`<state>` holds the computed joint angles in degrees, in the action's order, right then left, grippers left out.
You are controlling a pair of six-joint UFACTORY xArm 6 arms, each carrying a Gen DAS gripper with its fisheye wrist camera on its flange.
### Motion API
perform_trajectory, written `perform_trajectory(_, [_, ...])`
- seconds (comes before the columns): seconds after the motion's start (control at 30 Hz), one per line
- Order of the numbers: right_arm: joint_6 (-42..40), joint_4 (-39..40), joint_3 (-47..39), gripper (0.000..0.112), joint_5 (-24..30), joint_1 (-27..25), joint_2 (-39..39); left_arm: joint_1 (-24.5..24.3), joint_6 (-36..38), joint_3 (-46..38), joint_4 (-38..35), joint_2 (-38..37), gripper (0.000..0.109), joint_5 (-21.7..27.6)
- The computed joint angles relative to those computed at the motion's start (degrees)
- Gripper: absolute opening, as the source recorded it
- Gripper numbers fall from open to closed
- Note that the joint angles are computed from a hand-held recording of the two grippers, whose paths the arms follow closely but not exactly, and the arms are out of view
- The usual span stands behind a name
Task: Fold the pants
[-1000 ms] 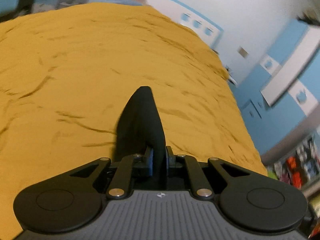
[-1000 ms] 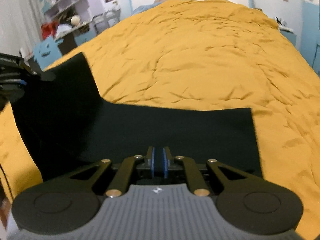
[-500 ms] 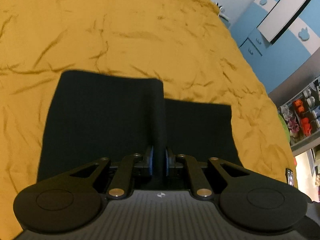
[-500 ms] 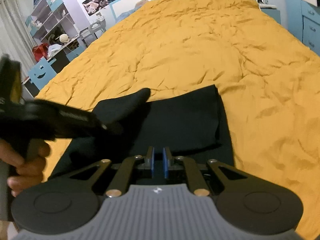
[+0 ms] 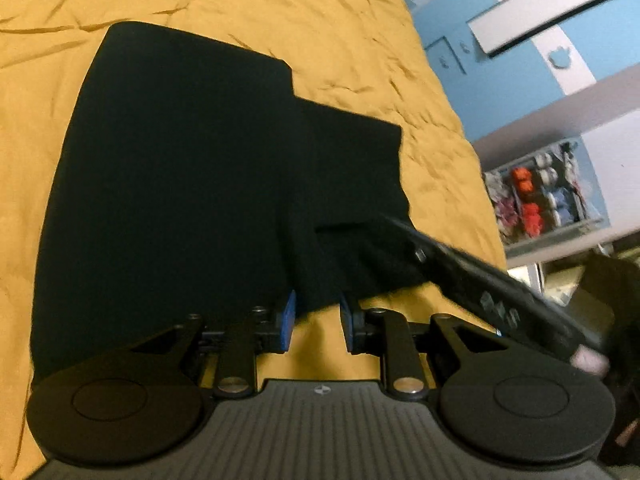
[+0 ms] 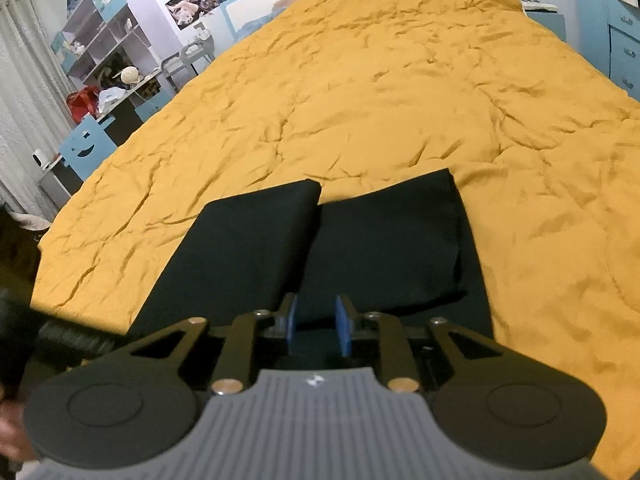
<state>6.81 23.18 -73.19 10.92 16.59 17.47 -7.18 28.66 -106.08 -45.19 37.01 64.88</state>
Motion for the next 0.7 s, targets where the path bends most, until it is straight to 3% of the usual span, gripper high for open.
perform_trajectory(0.1, [-1.29, 1.48, -0.98, 0.030, 0.40, 0.56, 0.35, 1.57, 3.00, 3.01, -2.51, -2.68, 0.025, -1.64])
perform_trajectory(0.17, [-1.89, 2.60, -2.92, 0.031, 1.80, 0.79, 1.60, 2.11, 3.78, 3.89, -3.07, -3.68, 0.025, -4.67])
perform_trajectory(0.33, [-5.33, 8.78, -10.78, 0.031, 5.41, 0.80, 7.34, 2.86, 4.01, 5.94, -0.38, -5.23, 0.025, -16.56])
perform_trajectory(0.53, [-5.95, 19.32, -18.72, 0.031, 9.86, -0.62, 14.39, 5.45, 1.04, 5.19, -0.84, -3.42, 0.025, -19.43])
perform_trajectory(0.7, [-6.63, 24.37, -22.80, 0.005, 11.86, -1.34, 16.94, 6.76, -0.80, 3.69, -1.53, -1.36, 0.026, -19.61])
